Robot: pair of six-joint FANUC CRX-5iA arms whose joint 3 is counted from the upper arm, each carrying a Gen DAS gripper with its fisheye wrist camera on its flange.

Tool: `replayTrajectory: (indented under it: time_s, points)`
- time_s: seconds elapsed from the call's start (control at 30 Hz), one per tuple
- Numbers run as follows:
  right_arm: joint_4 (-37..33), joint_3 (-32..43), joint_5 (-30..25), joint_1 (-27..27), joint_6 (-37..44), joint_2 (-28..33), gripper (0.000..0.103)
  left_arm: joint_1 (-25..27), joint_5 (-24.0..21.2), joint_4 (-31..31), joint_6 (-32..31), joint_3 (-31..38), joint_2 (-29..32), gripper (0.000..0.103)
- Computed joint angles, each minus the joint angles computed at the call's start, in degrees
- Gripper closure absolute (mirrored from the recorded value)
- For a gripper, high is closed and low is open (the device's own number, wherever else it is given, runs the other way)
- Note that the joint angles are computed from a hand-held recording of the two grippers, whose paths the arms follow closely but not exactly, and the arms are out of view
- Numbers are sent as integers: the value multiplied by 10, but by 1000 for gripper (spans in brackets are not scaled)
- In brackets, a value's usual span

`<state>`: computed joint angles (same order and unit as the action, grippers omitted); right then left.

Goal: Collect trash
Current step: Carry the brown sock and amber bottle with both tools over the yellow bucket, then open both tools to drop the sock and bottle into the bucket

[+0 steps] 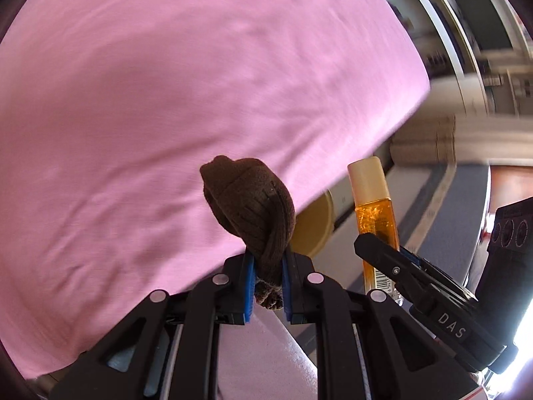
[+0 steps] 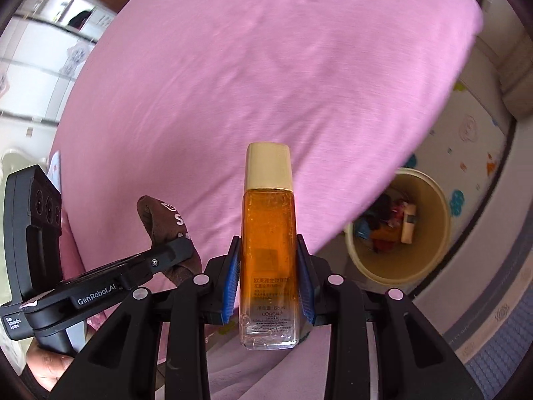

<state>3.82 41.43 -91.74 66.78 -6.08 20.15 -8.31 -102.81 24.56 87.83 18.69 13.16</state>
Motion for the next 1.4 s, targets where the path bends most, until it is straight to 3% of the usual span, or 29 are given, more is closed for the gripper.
replayTrajectory:
  time_s: [0.1,0.3,0.57,0.83,0.9,0.93,0.97,1.03,1.4]
  points:
    - [10,-122,25,15,-65,-88,72,-55,0,-1,8,9,16,90]
    - [16,-281,42,54,-170,-210,72,-150,3,-1,30,24,54,90]
    - [4,-406,84,85,-260,-301,72,-222,0,-13,31,39,100,90]
    - [4,-446,110,91,-271,-325,72,-249,7,-20,25,37,113,89]
    - [3,-446,103,92,-268,-325,72,-251,11,-17,27,35,113,86]
    - [-1,-447,102,91,-267,-326,71,-255,11,-18,33,43,119,76]
    - [-3,-452,105,91,-270,-329,71,-256,12,-25,37,46,120,54]
    - [-1,-465,114,94,-283,-339,67,-263,17,-44,55,58,124,35]
    - [-3,-461,108,93,-284,-339,67,-253,10,-29,56,39,127,35]
